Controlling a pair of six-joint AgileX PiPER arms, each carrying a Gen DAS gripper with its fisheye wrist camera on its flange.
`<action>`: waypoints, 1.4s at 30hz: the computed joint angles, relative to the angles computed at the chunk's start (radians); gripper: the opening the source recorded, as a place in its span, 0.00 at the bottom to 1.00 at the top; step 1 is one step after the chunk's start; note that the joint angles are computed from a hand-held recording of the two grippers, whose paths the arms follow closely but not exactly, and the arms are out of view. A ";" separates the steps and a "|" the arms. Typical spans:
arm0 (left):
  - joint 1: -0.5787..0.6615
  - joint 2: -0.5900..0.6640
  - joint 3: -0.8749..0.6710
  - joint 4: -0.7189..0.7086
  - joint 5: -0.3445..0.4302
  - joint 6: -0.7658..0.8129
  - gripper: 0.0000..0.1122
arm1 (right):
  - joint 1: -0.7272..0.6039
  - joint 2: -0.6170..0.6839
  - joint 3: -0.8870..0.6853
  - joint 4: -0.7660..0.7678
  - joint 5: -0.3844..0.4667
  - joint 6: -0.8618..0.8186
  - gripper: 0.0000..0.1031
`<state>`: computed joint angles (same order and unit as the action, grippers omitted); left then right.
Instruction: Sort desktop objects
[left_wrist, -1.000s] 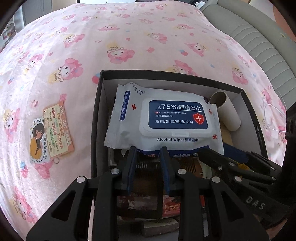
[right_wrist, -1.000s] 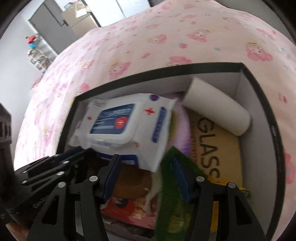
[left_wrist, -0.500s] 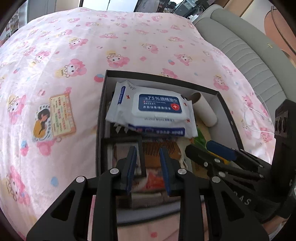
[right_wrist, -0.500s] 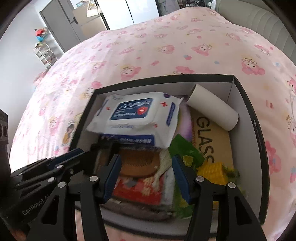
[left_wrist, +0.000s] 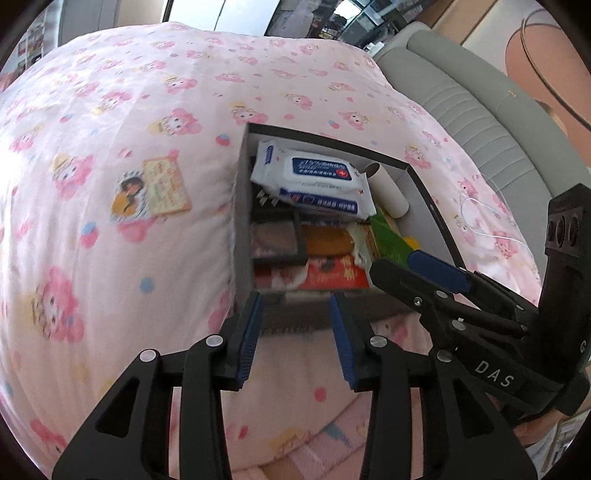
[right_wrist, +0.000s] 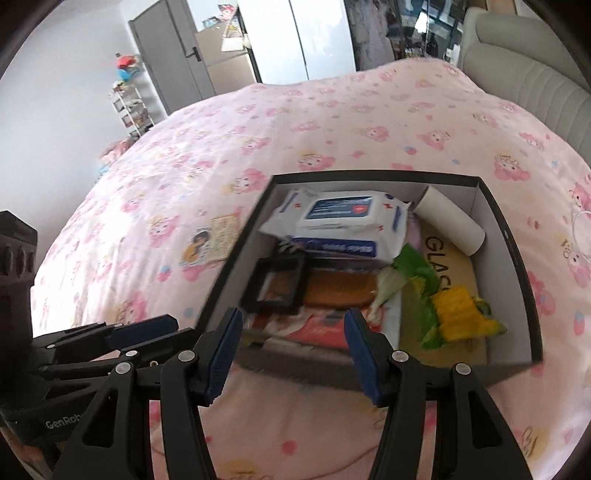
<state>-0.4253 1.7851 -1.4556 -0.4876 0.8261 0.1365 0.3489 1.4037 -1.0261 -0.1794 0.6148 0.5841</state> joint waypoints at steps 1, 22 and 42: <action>0.013 -0.028 0.033 -0.008 -0.003 0.020 0.34 | 0.023 -0.006 0.006 -0.014 -0.003 0.026 0.52; 0.415 0.058 0.035 -0.142 0.051 0.247 0.32 | 0.210 0.539 -0.524 0.152 0.108 -0.038 0.52; 0.428 0.847 -0.925 -0.196 0.345 -0.038 0.20 | 0.107 1.117 -1.220 0.078 0.312 0.089 0.54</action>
<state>0.0032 2.6323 -2.3805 -0.6836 1.1712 0.0981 0.4561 2.5211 -2.2466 -0.1017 0.9267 0.6735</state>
